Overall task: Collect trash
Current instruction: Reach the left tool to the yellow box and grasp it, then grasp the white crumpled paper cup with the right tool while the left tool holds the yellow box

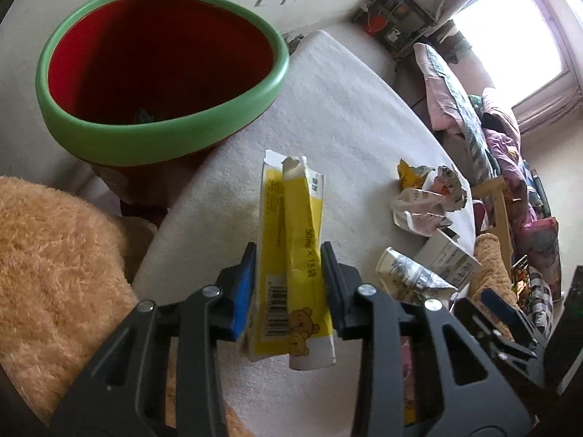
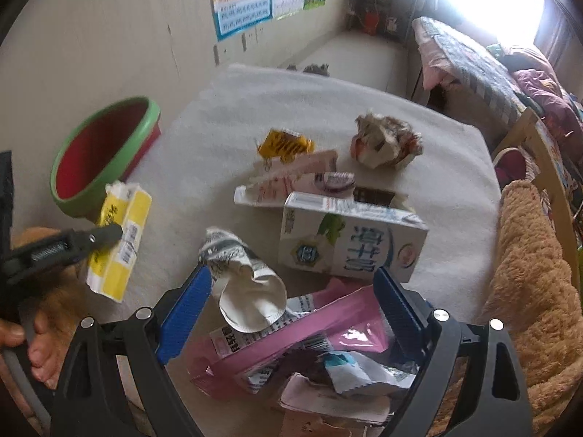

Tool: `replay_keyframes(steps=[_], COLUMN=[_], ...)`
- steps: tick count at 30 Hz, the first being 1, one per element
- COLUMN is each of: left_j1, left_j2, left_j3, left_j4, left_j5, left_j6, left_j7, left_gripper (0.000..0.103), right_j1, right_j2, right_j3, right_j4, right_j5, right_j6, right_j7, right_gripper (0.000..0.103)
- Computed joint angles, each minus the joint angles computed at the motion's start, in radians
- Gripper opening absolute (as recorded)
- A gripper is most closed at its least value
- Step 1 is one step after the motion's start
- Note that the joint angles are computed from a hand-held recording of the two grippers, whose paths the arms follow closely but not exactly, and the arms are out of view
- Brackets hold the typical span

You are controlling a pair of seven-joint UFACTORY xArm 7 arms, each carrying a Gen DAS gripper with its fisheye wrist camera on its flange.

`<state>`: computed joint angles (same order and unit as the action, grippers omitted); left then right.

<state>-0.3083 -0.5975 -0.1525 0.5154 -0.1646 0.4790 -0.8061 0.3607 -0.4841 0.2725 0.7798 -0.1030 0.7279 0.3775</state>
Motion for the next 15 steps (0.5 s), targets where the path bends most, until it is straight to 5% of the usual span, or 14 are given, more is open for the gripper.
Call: replay_keyframes(steps=[15], left_j1=[-0.012], left_j2=[-0.015], left_j3=[-0.004], left_j4=[0.021], left_j5=[0.008], left_j6=[0.044], left_j7=[0.031], left_gripper=[0.032], right_j1=[0.022], right_j2=[0.004], right_j3=[-0.017], right_j4=[-0.019], right_j5=[0.036], right_j6=[-0.027], right_j7=[-0.028], right_gripper=[0.087])
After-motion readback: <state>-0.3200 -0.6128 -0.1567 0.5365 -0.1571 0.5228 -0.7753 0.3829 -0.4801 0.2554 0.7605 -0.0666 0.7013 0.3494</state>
